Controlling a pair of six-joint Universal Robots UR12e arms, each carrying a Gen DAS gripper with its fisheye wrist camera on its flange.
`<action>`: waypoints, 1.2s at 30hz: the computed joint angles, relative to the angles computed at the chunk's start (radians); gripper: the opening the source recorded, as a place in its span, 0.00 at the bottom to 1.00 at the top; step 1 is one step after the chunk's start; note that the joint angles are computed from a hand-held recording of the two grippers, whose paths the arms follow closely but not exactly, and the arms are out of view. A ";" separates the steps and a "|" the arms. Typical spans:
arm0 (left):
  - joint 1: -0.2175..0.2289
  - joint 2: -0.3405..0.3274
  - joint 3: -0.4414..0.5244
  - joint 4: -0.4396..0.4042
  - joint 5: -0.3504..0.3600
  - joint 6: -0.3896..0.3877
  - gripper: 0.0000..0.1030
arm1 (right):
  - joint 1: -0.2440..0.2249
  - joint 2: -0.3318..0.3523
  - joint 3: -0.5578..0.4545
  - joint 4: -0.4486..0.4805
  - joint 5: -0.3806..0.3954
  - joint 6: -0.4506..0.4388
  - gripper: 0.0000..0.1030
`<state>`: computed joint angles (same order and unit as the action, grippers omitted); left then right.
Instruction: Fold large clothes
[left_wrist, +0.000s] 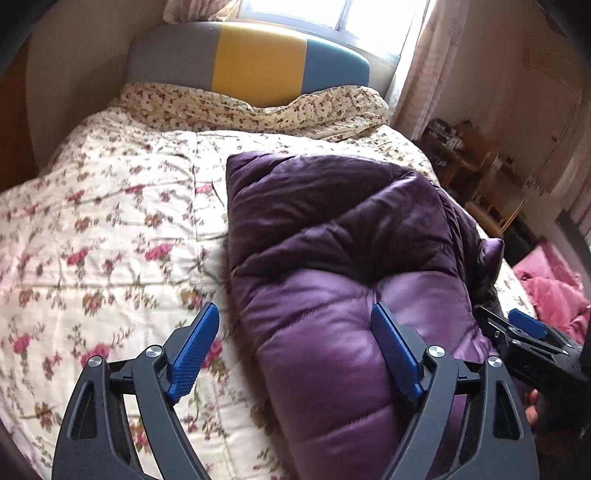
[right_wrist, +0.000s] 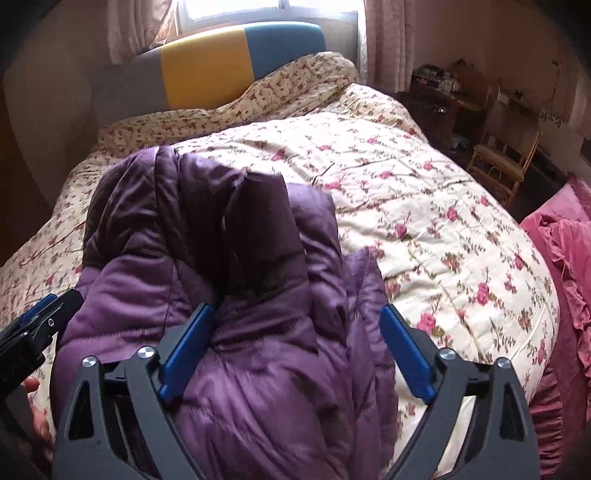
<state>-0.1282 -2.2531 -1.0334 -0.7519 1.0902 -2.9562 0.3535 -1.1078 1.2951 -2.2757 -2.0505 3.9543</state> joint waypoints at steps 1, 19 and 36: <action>0.006 0.004 -0.010 -0.002 -0.020 -0.003 0.81 | 0.000 -0.004 0.006 -0.007 0.013 0.001 0.90; 0.035 -0.026 0.034 -0.210 -0.327 -0.011 0.50 | -0.033 -0.023 0.109 -0.269 0.276 -0.028 0.28; 0.178 0.099 -0.126 0.051 -0.234 -0.082 0.47 | 0.068 0.199 -0.258 -0.209 0.375 -0.239 0.24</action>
<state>0.0494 -2.1540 -1.1594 -0.7006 0.8557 -3.0387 0.4215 -0.9090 1.0372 -2.4846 -1.6756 3.7149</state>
